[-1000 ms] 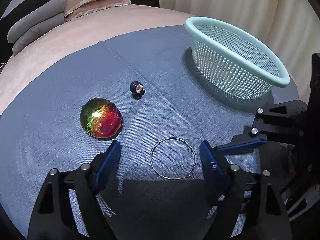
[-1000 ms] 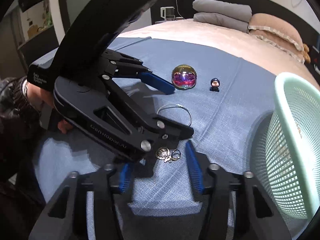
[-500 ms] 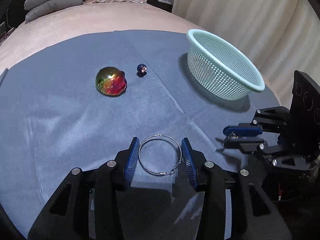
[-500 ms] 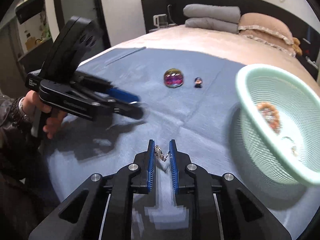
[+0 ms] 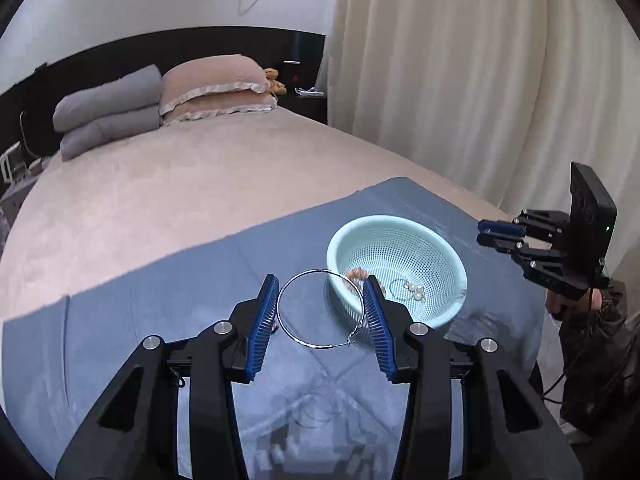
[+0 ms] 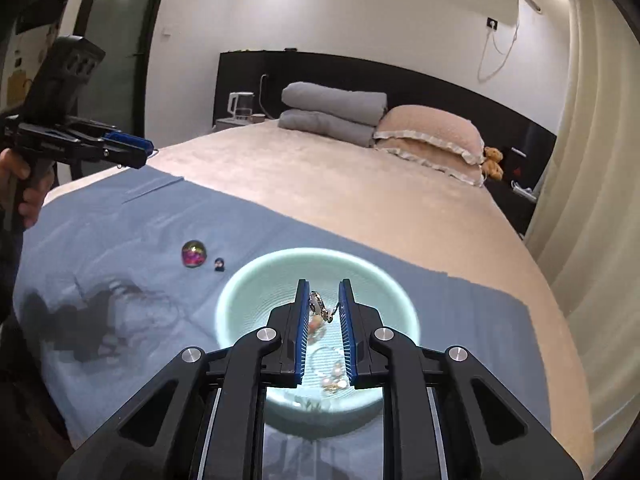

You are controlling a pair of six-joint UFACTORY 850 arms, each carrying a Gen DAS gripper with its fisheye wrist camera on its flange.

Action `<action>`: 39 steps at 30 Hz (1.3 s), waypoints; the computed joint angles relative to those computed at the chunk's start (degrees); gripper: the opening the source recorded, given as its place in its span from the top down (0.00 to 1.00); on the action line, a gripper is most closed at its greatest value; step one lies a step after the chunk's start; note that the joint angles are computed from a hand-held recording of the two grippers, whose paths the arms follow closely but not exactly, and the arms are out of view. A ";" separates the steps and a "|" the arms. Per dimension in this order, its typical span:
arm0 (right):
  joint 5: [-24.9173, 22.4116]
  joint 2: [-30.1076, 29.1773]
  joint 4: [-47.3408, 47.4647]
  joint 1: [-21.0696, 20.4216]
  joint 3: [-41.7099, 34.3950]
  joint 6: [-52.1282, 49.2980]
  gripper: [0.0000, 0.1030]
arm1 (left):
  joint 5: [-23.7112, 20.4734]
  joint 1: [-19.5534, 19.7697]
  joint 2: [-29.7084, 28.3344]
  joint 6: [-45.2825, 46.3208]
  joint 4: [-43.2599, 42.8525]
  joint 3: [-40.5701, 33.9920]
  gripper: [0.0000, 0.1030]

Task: Organize jewelry
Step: 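Carry bangle and earring into the basket and open both grippers, then withdraw both open grippers from the basket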

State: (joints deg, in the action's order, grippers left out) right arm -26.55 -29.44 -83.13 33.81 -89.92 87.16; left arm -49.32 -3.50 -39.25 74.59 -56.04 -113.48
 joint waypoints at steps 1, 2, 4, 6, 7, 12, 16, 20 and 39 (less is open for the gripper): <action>0.44 0.59 0.21 -0.66 0.46 -0.57 0.86 | -1.14 -0.91 -1.67 -1.06 1.30 -3.41 0.57; 0.91 0.51 1.18 -1.26 0.25 -2.21 0.86 | -1.85 -1.86 -3.20 -2.04 2.21 -6.23 0.57; 3.46 -0.75 4.84 -2.66 -0.81 -6.73 0.86 | -1.69 -4.14 -6.01 -3.70 4.82 -10.37 0.57; 4.66 -3.12 12.92 -3.91 -2.83 -15.63 0.86 | -1.40 -6.24 -9.08 -5.18 6.90 -13.54 0.57; 4.27 -4.47 15.45 -4.20 -3.89 -18.84 0.86 | -1.53 -7.10 -10.76 -6.26 7.60 -14.85 0.57; 7.22 -8.11 26.74 -6.08 -5.73 -30.13 0.86 | -4.20 -10.12 -19.00 -13.23 14.05 -22.13 0.57; 9.86 -7.53 23.94 -6.70 -4.17 -26.95 0.86 | -5.93 -11.11 -23.05 -14.41 16.83 -28.04 0.56; 11.10 -6.89 18.29 -7.21 -2.62 -20.63 0.84 | -3.24 -11.08 -23.29 -12.76 16.58 -27.63 0.36; 10.37 -4.42 20.72 -9.45 1.16 -1.69 0.55 | -0.14 -8.68 -22.13 -26.68 16.32 -23.15 0.31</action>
